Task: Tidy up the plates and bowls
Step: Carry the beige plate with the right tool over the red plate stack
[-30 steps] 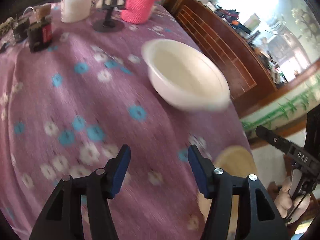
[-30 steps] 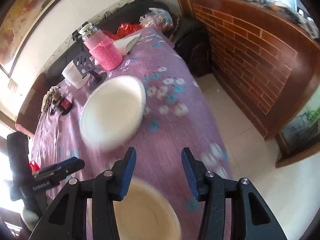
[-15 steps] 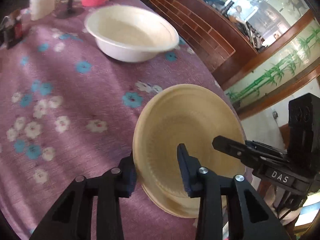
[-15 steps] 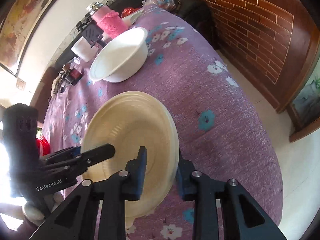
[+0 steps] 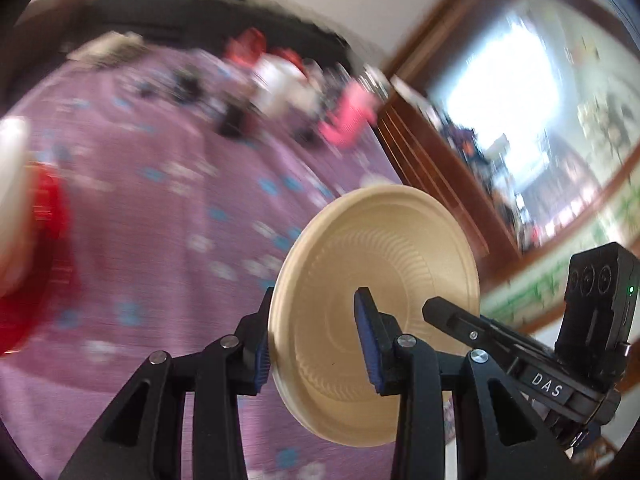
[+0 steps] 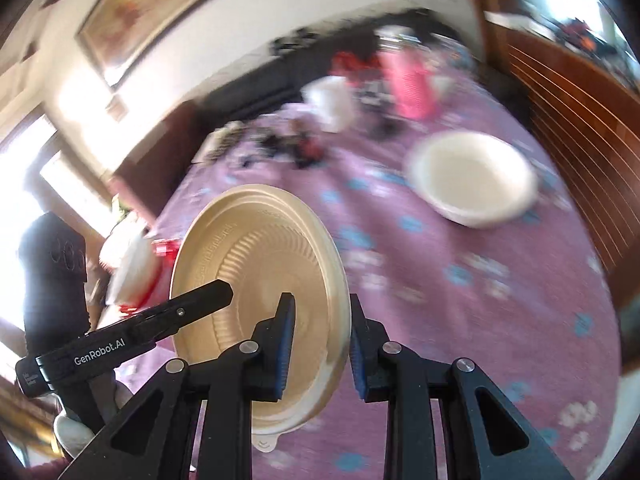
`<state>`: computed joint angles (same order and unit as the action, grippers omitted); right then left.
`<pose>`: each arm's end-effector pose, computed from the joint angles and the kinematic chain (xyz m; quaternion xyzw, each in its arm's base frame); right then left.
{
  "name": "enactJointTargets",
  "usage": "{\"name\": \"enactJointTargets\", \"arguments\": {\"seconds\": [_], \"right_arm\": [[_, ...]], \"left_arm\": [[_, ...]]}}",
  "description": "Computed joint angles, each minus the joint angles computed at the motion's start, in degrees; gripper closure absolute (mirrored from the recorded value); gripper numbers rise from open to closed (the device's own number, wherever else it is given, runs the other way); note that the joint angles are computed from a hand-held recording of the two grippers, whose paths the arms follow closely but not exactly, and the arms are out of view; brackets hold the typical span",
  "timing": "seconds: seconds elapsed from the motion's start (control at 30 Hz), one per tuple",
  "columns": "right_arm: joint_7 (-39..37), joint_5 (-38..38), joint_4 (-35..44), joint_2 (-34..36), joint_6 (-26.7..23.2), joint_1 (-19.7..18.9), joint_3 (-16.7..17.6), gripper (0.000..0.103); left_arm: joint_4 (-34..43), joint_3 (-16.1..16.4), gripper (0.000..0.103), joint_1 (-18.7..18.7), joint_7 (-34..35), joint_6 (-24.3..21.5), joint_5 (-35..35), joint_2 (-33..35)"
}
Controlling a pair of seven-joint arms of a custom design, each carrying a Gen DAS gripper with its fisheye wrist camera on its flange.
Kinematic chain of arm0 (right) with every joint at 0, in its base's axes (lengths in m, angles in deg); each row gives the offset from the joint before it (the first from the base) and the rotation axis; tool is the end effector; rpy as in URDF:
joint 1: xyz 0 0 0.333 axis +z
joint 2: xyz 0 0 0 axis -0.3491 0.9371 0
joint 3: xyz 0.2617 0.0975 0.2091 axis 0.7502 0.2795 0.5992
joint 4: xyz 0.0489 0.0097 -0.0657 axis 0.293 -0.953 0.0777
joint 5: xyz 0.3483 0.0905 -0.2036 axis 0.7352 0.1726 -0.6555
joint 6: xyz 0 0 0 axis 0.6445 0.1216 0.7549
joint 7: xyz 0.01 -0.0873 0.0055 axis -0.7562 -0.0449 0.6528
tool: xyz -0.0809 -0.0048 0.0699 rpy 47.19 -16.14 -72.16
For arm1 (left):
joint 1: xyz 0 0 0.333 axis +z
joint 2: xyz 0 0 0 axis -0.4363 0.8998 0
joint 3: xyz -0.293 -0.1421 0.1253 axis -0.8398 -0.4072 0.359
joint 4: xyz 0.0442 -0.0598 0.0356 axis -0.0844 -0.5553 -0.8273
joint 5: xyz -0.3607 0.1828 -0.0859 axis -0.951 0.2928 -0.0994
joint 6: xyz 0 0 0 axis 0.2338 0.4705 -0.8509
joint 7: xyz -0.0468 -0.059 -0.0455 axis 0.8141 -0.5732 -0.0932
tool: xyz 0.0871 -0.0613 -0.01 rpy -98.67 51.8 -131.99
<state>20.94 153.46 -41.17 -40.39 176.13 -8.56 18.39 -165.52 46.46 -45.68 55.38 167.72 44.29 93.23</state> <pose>0.5899 0.1970 0.3793 -0.7003 0.5955 -0.0521 0.3902 0.5797 -0.3495 0.3581 -0.6662 0.6189 -0.4131 0.0506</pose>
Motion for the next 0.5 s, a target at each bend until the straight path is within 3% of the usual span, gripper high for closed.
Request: {"name": "enactJointTargets", "arguments": {"seconds": [0.07, 0.2, 0.27, 0.37, 0.5], "right_arm": [[-0.42, -0.26, 2.23, 1.06, 0.16, 1.40, 1.39, 0.076], [0.68, -3.64, 7.61, 4.16, -0.07, 4.51, 4.11, 0.076], [3.07, -7.37, 10.12, 5.91, -0.47, 5.93, 4.99, 0.076], [9.11, -15.84, 14.44, 8.98, -0.61, 8.91, 5.42, 0.076], [16.24, -26.20, 20.56, 13.16, -0.67, 13.09, 4.89, 0.076]], "left_arm": [[-5.59, 2.11, 0.067, -0.57, -0.84, 4.55, -1.73, -4.13], [-13.45, 11.28, 0.067, -7.87, 4.33, 11.12, -12.75, -10.86], [-16.43, 11.31, 0.067, -6.89, 5.46, 13.80, -16.04, -13.15], [-20.96, 9.50, 0.067, -2.30, 2.65, 17.17, -16.12, -15.93], [-25.02, 8.12, 0.065, 3.26, -0.37, 18.64, -16.11, -18.58]]}}
